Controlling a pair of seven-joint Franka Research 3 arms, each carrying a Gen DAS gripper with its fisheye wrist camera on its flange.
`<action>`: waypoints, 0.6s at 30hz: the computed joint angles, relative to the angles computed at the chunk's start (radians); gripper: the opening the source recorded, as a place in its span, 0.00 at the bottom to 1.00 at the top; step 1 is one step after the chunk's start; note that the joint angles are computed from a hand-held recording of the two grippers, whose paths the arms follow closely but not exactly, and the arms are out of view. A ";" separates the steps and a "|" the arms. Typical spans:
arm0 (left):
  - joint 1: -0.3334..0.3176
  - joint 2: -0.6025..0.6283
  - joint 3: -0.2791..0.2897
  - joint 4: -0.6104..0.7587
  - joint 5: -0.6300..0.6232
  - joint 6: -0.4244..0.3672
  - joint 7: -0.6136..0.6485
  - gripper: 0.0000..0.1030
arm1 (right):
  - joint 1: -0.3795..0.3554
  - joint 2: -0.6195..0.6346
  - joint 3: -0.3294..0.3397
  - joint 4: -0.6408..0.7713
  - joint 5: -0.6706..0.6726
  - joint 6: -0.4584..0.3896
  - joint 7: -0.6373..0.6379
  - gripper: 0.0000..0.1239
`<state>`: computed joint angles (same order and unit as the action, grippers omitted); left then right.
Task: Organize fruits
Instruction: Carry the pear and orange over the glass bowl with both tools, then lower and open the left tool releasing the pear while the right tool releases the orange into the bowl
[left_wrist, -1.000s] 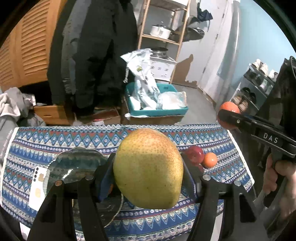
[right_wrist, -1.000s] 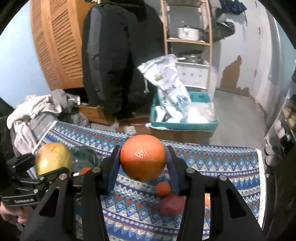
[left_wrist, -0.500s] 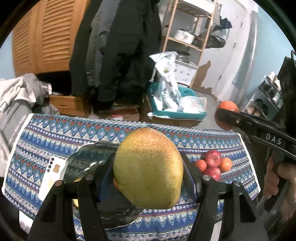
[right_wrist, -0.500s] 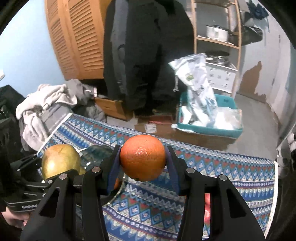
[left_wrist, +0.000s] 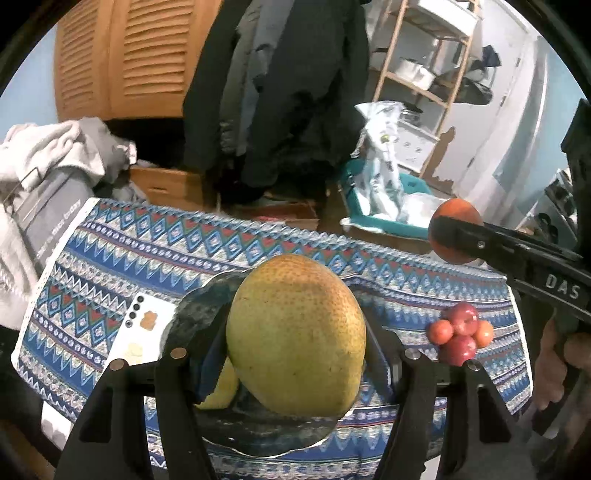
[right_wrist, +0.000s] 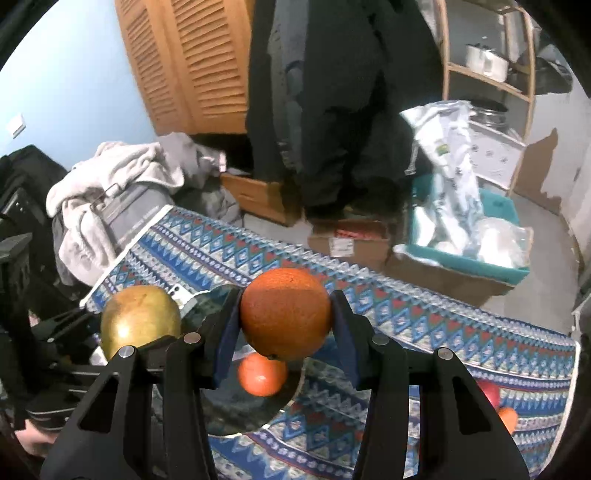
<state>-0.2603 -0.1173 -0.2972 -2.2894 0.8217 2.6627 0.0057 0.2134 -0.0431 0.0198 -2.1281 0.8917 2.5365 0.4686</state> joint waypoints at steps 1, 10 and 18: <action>0.002 0.001 0.004 -0.006 -0.006 0.002 0.000 0.66 | 0.003 0.009 0.003 0.006 -0.006 -0.006 0.008 0.38; 0.034 0.048 0.039 -0.036 -0.056 0.052 0.026 0.66 | 0.022 0.140 0.044 0.081 -0.087 -0.018 0.110 0.38; 0.043 0.116 0.068 -0.023 -0.073 0.070 0.034 0.66 | 0.013 0.265 0.067 0.151 -0.184 -0.031 0.222 0.38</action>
<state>-0.2171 -0.0016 -0.2288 -2.3119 0.7488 2.7329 0.0398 0.2265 0.2222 0.0864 -1.9772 0.7080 2.5051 0.6906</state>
